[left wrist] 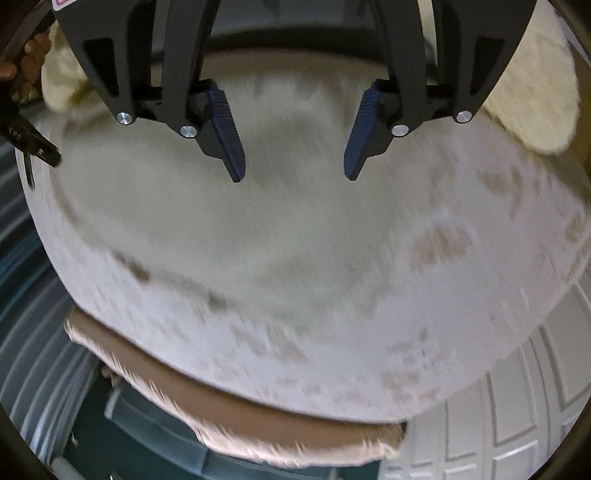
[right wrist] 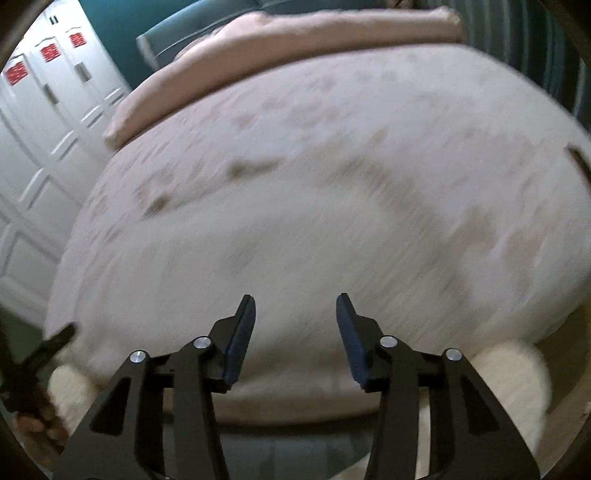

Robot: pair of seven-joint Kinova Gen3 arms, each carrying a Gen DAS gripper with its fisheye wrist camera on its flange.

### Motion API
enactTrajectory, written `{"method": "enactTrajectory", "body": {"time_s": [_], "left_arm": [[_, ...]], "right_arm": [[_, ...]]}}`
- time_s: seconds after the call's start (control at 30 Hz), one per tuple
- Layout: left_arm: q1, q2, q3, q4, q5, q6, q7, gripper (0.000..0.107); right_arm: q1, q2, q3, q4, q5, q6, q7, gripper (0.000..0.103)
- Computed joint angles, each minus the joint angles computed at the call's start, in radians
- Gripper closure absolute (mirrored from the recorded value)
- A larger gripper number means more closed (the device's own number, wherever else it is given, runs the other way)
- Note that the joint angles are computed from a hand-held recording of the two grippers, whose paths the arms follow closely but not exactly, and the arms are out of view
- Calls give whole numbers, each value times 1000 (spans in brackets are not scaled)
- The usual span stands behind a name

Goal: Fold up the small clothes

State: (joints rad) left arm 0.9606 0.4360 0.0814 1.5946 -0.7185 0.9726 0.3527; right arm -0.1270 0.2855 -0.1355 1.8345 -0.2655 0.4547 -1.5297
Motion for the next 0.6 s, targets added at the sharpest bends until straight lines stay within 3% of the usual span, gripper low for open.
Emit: {"method": "enactTrajectory", "body": {"time_s": [0.1,0.17,0.27,0.37,0.4,0.43,0.47,0.5,0.53,0.6], "left_arm": [[-67,-12,-17,9,14,-24,-34,49],[-124,-6,-20,9,43,-53,-80,49],[-205,16,-27,11,99,-124,-156,49],[-254,50,-39,-6,161,-162,-237,49],[-267,62,-45,-12,178,-175,-260,50],[-273,68,-54,-12,190,-192,-272,58],[-268,70,-66,-11,192,-202,-275,79],[-265,76,-76,-21,194,-196,-295,92],[-271,77,-76,-27,202,-195,-317,99],[-262,65,-97,-16,203,-211,-317,100]], "right_arm": [[-40,56,75,-87,70,-1,-101,49],[-47,99,98,-151,103,22,-148,49],[-8,175,72,-249,112,60,-137,43],[-27,257,88,-357,144,128,-164,40],[-33,290,87,-395,156,156,-162,44],[-37,305,85,-415,168,176,-157,53],[-59,317,94,-425,188,179,-160,80],[-63,315,87,-420,199,166,-147,91],[-48,299,70,-402,193,137,-134,93],[21,243,14,-345,133,56,-92,96]]}}
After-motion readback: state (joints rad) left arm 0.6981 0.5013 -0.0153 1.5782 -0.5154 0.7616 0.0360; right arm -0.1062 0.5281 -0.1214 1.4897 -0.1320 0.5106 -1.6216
